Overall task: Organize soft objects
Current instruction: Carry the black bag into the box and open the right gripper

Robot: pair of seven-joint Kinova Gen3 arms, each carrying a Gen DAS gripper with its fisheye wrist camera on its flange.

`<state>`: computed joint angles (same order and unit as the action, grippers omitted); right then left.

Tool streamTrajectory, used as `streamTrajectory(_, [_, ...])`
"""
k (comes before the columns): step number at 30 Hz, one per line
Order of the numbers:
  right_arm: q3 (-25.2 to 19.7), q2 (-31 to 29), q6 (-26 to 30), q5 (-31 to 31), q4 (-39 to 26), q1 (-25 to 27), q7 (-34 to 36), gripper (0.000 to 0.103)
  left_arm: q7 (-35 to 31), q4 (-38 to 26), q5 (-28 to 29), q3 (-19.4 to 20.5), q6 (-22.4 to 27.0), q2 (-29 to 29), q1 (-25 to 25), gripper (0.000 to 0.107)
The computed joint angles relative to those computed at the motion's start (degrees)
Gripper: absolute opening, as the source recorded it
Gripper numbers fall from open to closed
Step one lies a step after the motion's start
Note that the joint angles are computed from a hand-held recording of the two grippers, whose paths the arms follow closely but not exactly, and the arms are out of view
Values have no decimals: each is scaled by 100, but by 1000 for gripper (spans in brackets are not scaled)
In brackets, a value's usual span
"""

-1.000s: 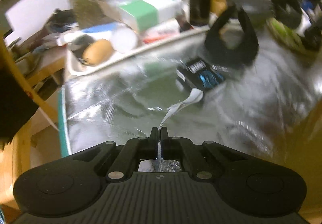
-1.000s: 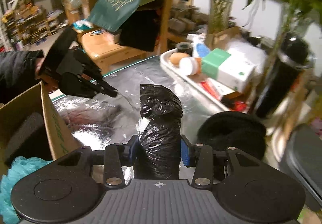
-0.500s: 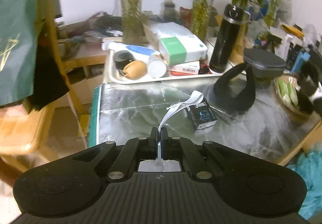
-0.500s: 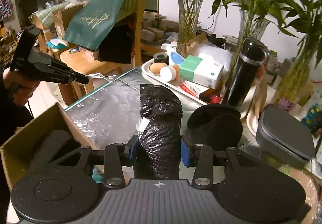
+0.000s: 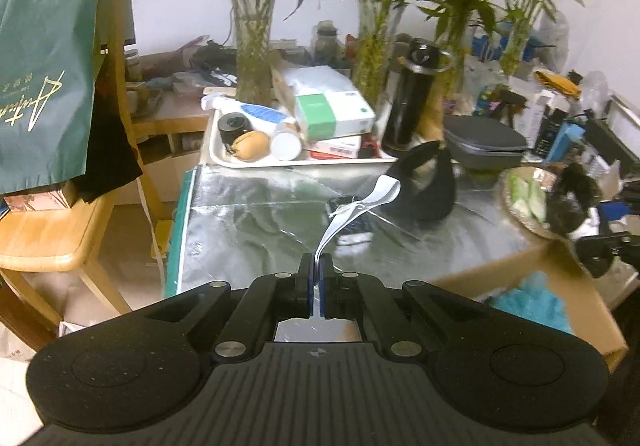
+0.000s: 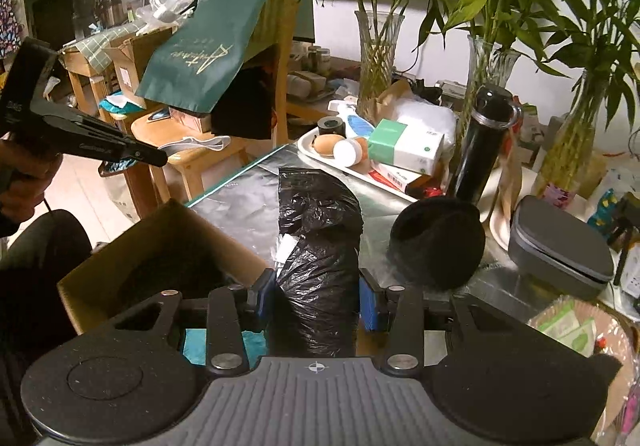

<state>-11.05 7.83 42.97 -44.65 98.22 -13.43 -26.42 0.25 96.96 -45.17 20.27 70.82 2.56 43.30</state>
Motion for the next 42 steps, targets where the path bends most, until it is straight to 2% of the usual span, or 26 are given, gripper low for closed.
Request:
streamTrajectory(9, [172,-508,38,-352,521,-6,390,45,108,-318,27,160,187,132,424,3])
streamTrajectory(13, [287,-641,68,-464,671,-57,459,45,67,-371,147,132,29,189,534,3])
streamTrajectory(17, [381,-761,75,-503,804,-102,490,45,153,-281,246,93,-345,179,578,4])
streamTrajectory(20, [438,-819,71,-541,894,-126,513,45,330,-73,248,103,-761,113,515,11])
streamTrajectory(21, [457,-840,73,-555,921,-131,526,45,406,-46,192,87,-792,133,572,22])
streamTrajectory(22, [471,-870,78,-568,953,-138,531,45,486,-31,122,108,-745,156,611,32])
streamTrajectory(25, [526,-940,114,-604,1033,-152,554,45,703,-9,-35,149,-565,198,756,43])
streamTrajectory(32, [585,-956,230,-628,1092,-177,407,45,943,43,-152,221,-340,178,937,44])
streamTrajectory(42, [462,-836,367,-632,976,-316,-400,45,1095,-9,-370,213,107,323,1254,44])
